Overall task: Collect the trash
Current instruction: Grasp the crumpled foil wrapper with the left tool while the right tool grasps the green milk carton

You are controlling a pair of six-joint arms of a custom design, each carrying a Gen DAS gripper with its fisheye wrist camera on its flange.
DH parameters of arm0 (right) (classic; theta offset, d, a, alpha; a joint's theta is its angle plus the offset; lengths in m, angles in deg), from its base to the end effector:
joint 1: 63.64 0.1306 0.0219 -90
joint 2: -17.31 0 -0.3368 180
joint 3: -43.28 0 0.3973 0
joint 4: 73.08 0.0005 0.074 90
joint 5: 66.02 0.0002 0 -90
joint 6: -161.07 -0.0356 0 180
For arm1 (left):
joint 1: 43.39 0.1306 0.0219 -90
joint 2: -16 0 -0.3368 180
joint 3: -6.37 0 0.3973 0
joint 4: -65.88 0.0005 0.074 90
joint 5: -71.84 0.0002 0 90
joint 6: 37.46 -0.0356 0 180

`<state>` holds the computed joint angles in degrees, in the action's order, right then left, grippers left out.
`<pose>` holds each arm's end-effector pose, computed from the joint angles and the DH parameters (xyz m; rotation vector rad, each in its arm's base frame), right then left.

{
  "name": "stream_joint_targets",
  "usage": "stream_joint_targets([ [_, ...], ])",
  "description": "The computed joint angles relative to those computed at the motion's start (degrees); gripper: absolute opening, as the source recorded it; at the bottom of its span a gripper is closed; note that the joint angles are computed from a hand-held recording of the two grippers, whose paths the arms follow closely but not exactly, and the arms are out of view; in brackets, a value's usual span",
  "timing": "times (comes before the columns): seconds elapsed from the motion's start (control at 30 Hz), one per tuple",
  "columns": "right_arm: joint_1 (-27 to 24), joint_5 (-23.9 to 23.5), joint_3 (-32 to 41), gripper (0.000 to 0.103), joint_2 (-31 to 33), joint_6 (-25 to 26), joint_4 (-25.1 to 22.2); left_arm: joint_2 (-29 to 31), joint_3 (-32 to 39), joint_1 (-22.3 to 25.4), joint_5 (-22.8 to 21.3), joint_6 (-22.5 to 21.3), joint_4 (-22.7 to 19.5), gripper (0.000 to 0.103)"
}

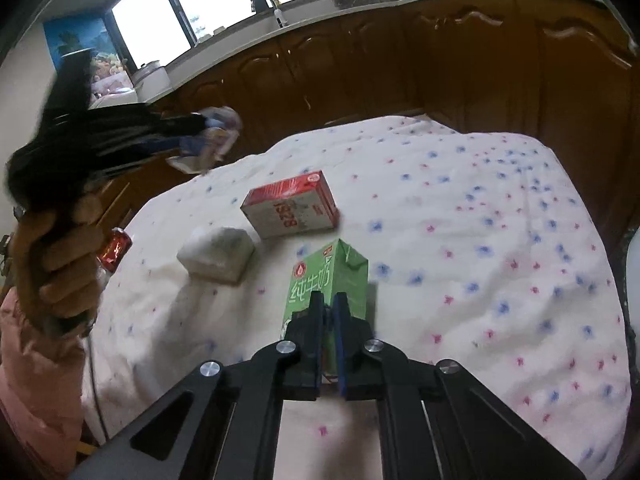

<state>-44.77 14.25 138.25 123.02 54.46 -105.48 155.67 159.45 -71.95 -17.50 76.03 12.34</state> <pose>0.5498 0.1937 0.3060 -0.1338 2.3618 0.5038 0.6572 -0.3588 0.3699 0.1088 2.3167 -0.4851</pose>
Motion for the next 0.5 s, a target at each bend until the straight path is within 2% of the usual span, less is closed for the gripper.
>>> stream_joint_targets([
  [0.03,-0.11,0.05,-0.27,0.006,-0.11,-0.01,0.02,-3.20,-5.14,-0.19,0.63,0.26,2.38,0.019],
  [0.1,-0.49,-1.54,-0.98,0.016,-0.43,-0.66,0.49,-8.97,-14.62,-0.60,1.40,1.12,6.72,0.019],
  [0.13,-0.32,-1.54,-0.58,0.029,0.07,-0.98,0.51,-11.86,-19.57,-0.80,1.78,1.91,9.19,0.019],
  [0.17,-0.06,-1.18,-0.35,0.055,0.31,-0.93,0.32,-13.78,-22.96,-0.93,2.10,2.68,10.76,0.019],
  [0.23,0.80,1.09,0.16,0.082,0.71,-0.50,0.17,-17.84,-30.18,-1.15,2.36,4.50,13.73,0.019],
  [0.33,2.23,5.77,3.64,0.081,3.40,1.44,-3.23,-21.77,-37.42,-1.47,2.47,6.87,16.27,0.019],
  [0.4,2.39,6.45,6.19,0.077,5.64,1.62,-5.87,-23.87,-41.38,-1.52,3.20,8.13,17.44,0.019],
  [0.43,2.39,6.71,6.55,0.067,6.10,1.64,-6.45,-24.68,-43.04,-1.64,3.25,8.76,17.79,0.019],
  [0.47,2.34,6.92,7.09,0.047,6.73,1.57,-7.28,-25.18,-44.19,-1.76,3.57,9.00,17.93,0.019],
  [0.5,2.16,6.16,7.11,0.048,6.94,1.20,-7.62,-25.44,-44.89,-1.92,3.71,9.01,17.97,0.019],
])
